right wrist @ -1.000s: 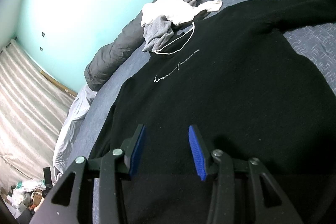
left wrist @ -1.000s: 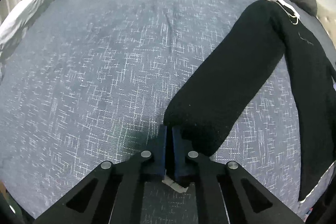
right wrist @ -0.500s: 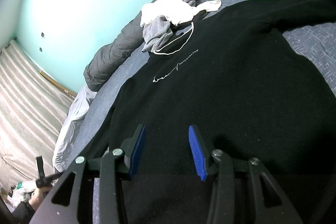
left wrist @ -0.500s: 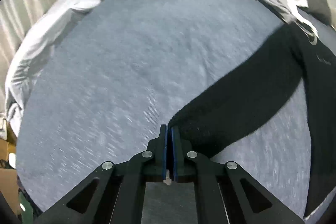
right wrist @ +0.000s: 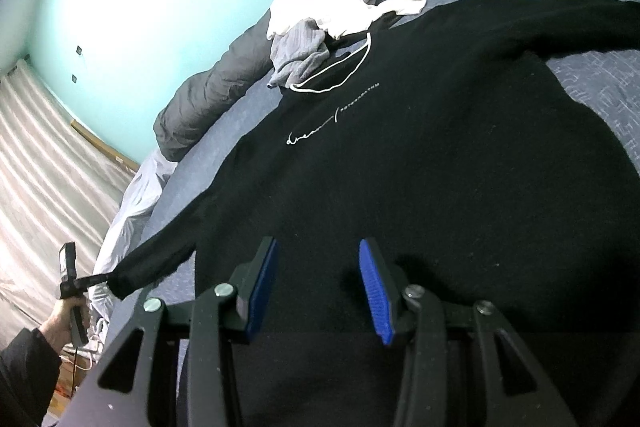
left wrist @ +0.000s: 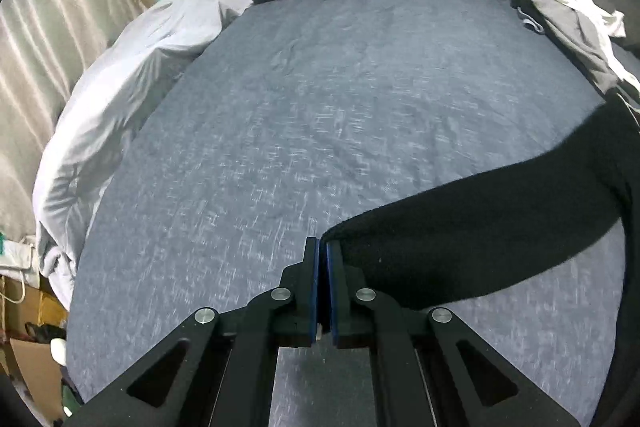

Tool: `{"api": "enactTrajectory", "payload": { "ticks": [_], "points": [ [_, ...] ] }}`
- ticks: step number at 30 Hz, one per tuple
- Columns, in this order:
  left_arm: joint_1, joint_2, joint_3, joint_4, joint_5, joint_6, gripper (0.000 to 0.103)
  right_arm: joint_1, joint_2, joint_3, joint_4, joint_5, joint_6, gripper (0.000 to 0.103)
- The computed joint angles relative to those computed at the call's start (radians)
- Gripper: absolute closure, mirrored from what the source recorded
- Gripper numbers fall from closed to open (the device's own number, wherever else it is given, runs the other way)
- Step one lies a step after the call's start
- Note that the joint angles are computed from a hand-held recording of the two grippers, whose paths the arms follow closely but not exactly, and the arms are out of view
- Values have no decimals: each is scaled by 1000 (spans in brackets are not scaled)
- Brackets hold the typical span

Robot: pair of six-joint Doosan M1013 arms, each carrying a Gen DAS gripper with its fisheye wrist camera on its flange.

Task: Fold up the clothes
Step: 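Grasp the other sleeve cuff with the left gripper and pull it outward while the right gripper holds its cuff, then release the sleeve with the left gripper and lift it above the hoodie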

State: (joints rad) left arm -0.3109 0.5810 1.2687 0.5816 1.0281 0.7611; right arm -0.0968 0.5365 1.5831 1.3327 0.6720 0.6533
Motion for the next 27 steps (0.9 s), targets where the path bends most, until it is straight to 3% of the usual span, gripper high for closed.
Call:
{"api": "enactTrajectory", "payload": {
  "ticks": [11,16,19,27],
  "points": [
    [43,27,36,-106,-61,9,98,10,1,-2,-18,-10,-15,60],
    [53,-8,63,-101,-97,-44,94,16,1,-3,-25,-10,-21,60],
    [46,-19,65,-33,-53,-99,94,16,2,-4,-25,-6,-21,60],
    [58,-65,135,-130,-98,-106,93,16,-4,1,-6,-3,-37,60]
  ]
}}
